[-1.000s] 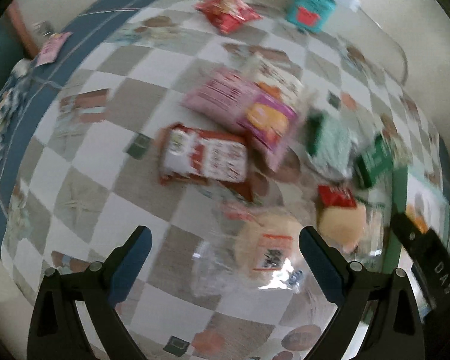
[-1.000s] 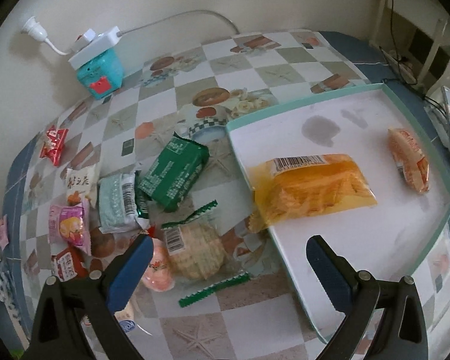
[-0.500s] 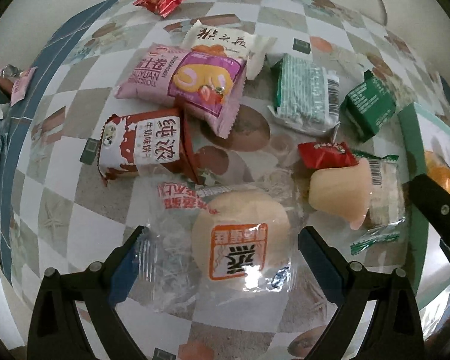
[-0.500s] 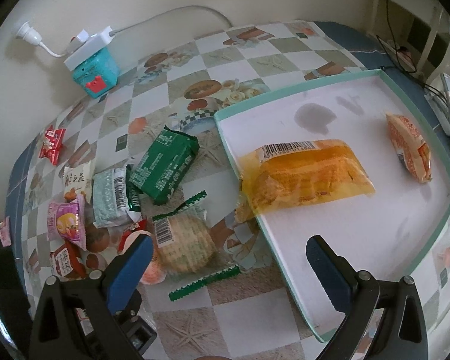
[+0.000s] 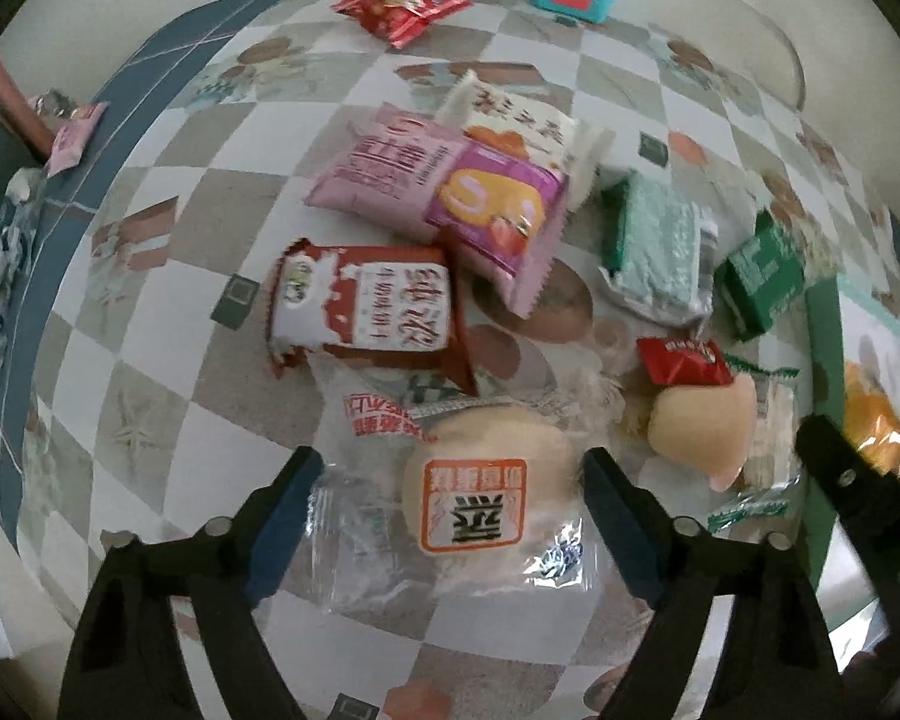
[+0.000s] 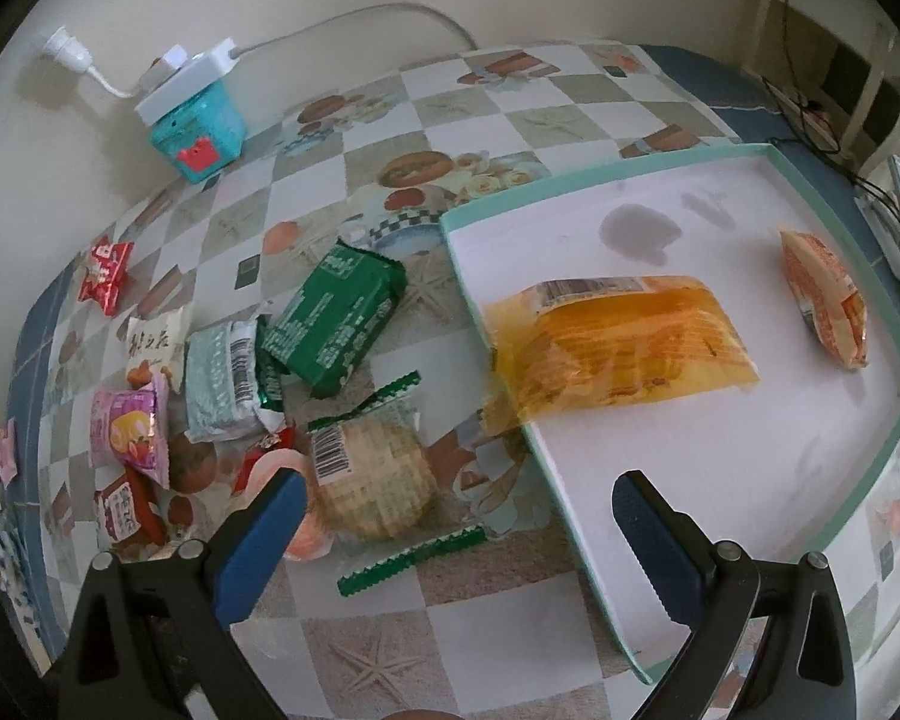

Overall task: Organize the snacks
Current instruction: 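Grasp the wrapped round bun with left tool while right grasps the pudding cup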

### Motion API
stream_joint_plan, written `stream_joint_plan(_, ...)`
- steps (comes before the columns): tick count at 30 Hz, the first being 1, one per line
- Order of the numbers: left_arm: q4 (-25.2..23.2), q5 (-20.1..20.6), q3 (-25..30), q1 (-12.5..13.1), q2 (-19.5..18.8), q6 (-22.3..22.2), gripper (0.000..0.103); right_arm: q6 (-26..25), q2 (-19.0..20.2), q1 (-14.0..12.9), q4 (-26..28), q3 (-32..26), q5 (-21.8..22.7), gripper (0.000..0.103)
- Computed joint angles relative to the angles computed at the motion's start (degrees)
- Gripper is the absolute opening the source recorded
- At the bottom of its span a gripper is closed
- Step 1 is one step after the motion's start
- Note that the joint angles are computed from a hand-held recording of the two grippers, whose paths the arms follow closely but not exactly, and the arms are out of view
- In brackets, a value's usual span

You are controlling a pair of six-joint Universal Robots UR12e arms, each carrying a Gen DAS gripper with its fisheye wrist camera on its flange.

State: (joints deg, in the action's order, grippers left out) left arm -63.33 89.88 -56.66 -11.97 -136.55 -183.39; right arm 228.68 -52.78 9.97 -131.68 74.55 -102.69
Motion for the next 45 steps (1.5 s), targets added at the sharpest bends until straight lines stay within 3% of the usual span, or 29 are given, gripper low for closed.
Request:
stream_joint_plan(9, 0.1, -3.7, -1.9, 2.9, 1.3, -6.4, 0.084, -4.1, 1.2, 0.7, -0.7, -1.4, 0.5, 0.103)
stream_joint_plan(14, -0.3, -4.8, -2.3, 4.3, 1.6, -9.7, 0.084, -9.4, 2.3, 1.2, -2.3, -2.8, 2.0, 0.102)
stream_joint_plan(22, 1.2, -6.2, -4.4, 6.1, 2.8, -14.7, 0.084, -17.1, 4.1, 2.0, -5.8, -4.4, 5.2, 0.091)
stream_joint_plan(29, 1.5, -7.0, -5.1, 7.3, 3.4, -15.6, 0.084, -22.2, 5.4, 2.5, -7.4, -5.5, 7.3, 0.086)
stream_joint_plan(35, 1.3, -7.6, -5.7, 7.6, 3.8, -16.6, 0.085, -23.6, 6.3, 2.7, -6.0, -6.8, 6.1, 0.083)
stream_joint_plan(39, 1.7, -7.6, -5.7, 7.4, 3.4, -16.7, 0.085, -21.8, 6.6, 2.3, -4.8, -6.9, 6.3, 0.076)
stream_joint_plan(45, 0.6, -7.4, -4.5, 6.4, 2.6, -15.7, 0.085, -21.2, 6.6, 2.3, -4.3, -6.8, 4.5, 0.050)
